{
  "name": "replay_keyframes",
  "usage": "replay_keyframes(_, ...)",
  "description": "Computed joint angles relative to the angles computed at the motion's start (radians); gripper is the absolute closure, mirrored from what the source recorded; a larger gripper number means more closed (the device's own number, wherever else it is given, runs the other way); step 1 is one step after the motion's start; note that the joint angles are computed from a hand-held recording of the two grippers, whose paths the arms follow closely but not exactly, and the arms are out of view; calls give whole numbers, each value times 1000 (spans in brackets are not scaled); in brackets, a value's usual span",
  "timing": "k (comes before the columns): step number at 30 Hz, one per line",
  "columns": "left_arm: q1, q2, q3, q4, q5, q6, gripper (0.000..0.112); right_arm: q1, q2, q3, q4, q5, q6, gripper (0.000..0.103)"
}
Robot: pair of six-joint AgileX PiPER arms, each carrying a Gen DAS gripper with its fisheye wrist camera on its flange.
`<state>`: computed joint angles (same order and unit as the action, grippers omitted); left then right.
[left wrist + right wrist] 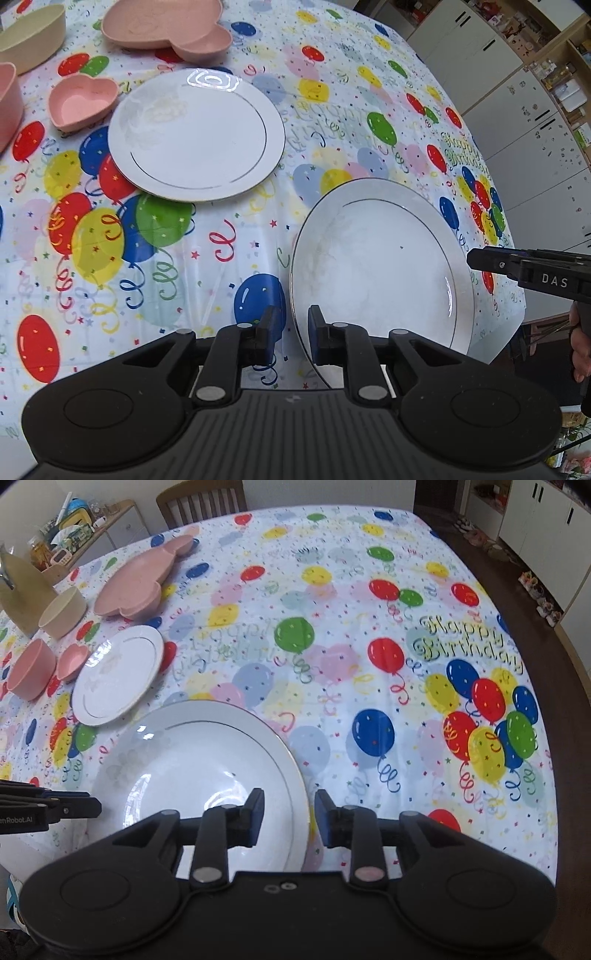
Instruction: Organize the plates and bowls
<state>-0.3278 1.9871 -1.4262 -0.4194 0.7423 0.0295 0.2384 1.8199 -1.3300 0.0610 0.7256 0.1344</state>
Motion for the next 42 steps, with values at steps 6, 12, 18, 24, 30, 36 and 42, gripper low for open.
replay_keyframes(6,14,-97,52,18,-35,15,87,72,-53,-20,-36,-3,59,63)
replay_keyframes(12,41,-211,124,27,-93,53,69,165,-90,-52,-104,-19,152,47)
replay_keyframes(18,67,-329,205,64,-182,75,49,265,-106,-85,-206,-32,285,32)
replay_keyframes(24,119,-400,251,39,-209,128,46,353,-100,-130,-327,-37,409,16)
replay_keyframes(30,152,-442,278,63,-258,128,35,418,-59,-186,-475,-46,520,1)
replay_keyframes(36,153,-430,271,194,-318,2,32,439,20,-259,-543,-65,551,0)
replay_keyframes(42,157,-347,205,283,-313,-120,31,388,142,-408,-399,-52,392,0)
